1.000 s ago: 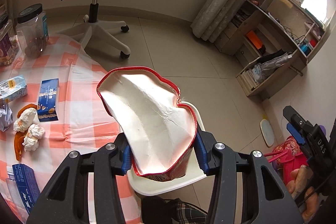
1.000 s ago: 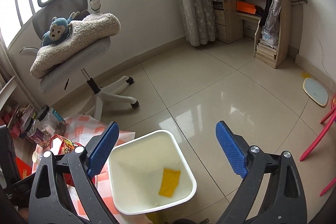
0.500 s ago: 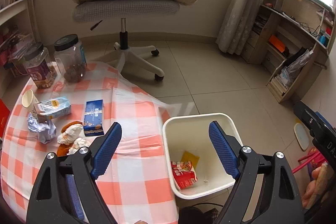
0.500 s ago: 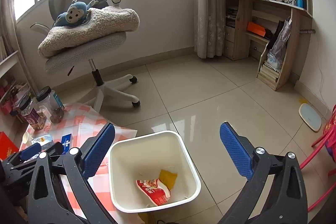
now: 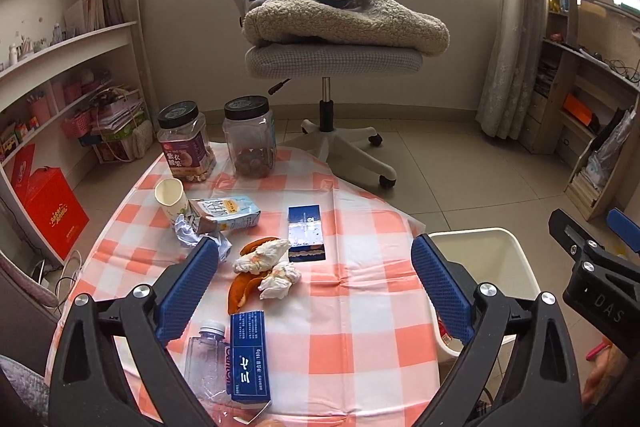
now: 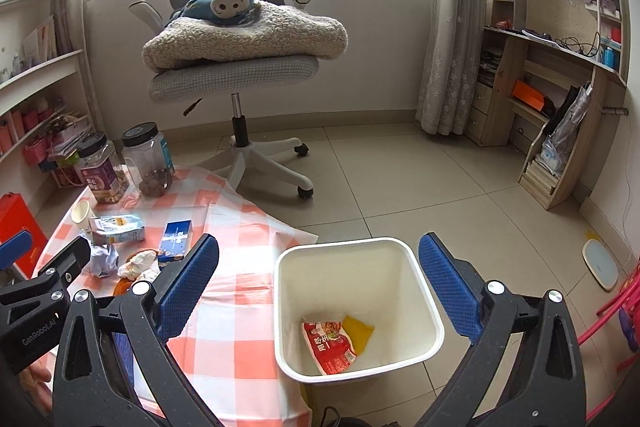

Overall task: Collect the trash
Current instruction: 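Grasp the water bottle with the left gripper while the right gripper grasps the blue box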

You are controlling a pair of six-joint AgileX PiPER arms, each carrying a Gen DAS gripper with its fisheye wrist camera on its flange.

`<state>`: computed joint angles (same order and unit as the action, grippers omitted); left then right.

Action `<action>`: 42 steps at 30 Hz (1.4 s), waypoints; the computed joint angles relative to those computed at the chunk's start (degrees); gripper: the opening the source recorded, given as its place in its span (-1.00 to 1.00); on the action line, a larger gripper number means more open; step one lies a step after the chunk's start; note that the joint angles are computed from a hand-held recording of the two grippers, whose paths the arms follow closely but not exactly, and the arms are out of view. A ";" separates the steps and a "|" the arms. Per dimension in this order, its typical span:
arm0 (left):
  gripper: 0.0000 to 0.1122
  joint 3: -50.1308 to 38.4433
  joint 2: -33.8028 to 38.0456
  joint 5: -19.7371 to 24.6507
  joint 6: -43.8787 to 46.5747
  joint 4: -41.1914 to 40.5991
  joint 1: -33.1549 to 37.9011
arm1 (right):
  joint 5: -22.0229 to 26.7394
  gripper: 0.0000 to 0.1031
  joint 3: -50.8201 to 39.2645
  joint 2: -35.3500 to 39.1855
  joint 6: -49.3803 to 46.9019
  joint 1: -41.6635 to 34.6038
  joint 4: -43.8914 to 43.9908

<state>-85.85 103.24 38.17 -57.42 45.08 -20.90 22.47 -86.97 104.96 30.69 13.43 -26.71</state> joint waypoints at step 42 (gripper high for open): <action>-0.01 7.66 4.85 8.09 54.45 -58.49 33.93 | 46.69 0.86 -53.39 36.53 -26.60 12.87 35.34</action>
